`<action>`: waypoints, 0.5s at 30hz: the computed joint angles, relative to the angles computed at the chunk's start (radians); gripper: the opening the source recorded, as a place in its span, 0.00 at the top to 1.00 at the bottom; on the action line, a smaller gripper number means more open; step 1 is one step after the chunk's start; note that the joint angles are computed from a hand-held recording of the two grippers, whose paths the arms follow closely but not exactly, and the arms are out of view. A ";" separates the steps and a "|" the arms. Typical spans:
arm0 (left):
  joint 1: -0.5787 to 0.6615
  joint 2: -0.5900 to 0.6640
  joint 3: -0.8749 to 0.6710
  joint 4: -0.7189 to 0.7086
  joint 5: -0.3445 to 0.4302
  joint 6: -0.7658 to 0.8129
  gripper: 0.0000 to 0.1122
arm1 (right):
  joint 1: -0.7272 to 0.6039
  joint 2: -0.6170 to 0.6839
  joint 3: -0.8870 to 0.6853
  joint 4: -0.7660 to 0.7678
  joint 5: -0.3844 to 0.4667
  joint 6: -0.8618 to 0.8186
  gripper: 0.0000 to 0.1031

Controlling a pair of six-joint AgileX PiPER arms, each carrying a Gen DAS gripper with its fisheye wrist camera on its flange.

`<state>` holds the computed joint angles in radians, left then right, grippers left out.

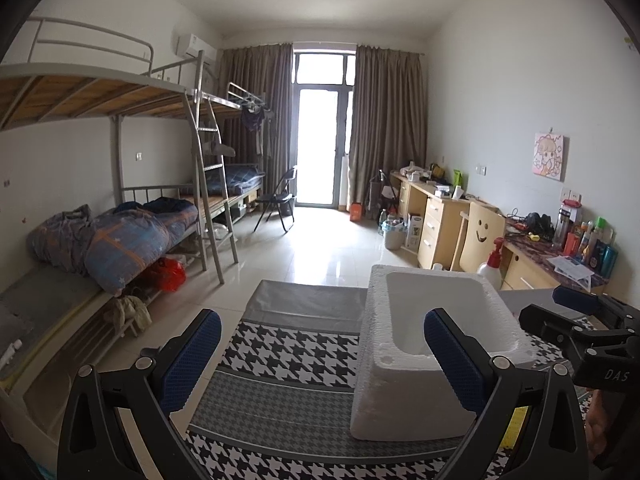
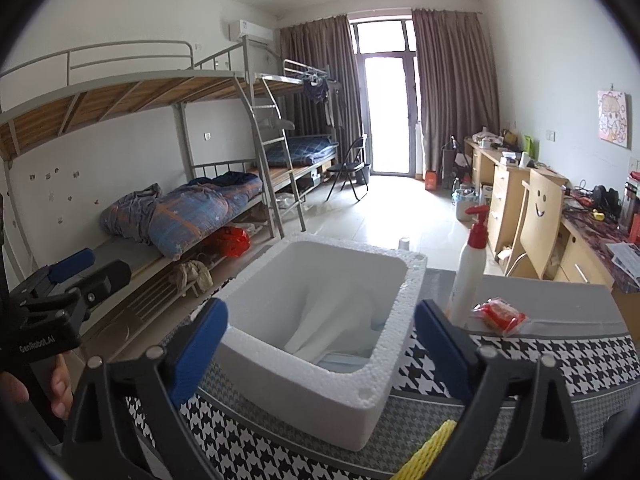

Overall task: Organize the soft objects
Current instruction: 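Withdraw both tools up and back from the white foam box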

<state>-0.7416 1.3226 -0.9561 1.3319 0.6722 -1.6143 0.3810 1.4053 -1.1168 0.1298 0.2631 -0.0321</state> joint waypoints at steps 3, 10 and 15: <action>-0.026 -0.006 0.004 0.005 0.022 -0.009 0.09 | -0.011 -0.026 0.021 0.027 -0.009 -0.026 0.06; -0.083 -0.026 0.004 0.005 0.071 -0.004 0.09 | -0.020 -0.081 0.071 0.069 -0.018 -0.065 0.06; -0.128 -0.039 0.013 0.014 0.103 -0.014 0.09 | -0.020 -0.117 0.105 0.071 -0.027 -0.079 0.06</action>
<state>-0.8695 1.2840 -0.9430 1.3455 0.7754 -1.6280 0.3605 1.2885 -1.0114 0.2012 0.2359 -0.1106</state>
